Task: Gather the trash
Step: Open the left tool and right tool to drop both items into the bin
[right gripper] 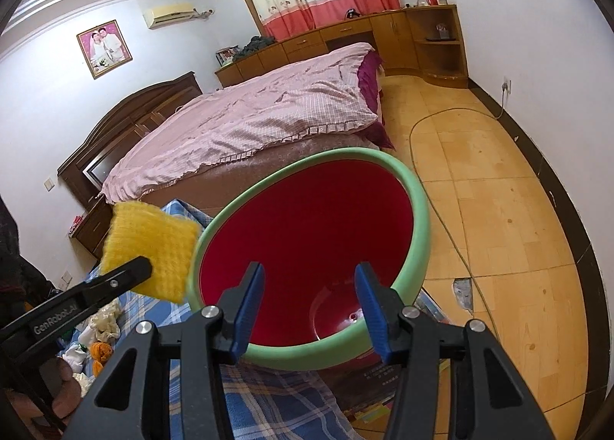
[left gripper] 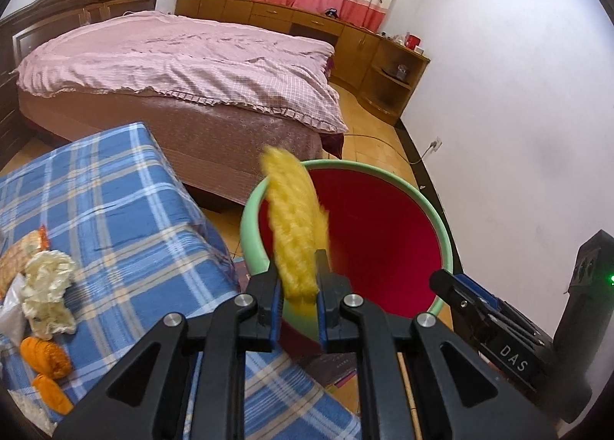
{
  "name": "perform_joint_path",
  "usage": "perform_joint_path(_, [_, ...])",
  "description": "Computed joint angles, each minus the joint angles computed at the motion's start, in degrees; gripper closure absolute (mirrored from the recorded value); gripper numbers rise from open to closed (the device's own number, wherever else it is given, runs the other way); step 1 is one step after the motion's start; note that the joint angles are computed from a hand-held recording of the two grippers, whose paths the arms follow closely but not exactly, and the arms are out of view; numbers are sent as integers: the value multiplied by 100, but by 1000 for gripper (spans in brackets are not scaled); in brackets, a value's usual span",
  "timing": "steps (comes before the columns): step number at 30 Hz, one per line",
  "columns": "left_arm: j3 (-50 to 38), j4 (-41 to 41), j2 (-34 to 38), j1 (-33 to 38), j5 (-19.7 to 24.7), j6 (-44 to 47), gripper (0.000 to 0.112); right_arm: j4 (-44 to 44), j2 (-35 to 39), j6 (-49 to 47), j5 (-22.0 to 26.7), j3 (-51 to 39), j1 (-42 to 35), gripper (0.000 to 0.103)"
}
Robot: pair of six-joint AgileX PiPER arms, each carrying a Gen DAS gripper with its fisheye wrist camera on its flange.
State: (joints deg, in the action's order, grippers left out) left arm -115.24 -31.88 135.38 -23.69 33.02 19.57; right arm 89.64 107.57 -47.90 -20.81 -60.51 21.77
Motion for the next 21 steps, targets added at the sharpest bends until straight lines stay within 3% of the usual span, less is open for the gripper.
perform_joint_path(4, [-151, 5, 102, -20, 104, -30, 73, -37, -1, 51, 23, 21, -4, 50])
perform_joint_path(13, [486, -159, -324, 62, -264, 82, 70, -289, -30, 377, -8, 98, 85, 49])
perform_joint_path(21, [1353, 80, -884, 275, -728, -113, 70, 38, -122, 107, -123, 3, 322, 37])
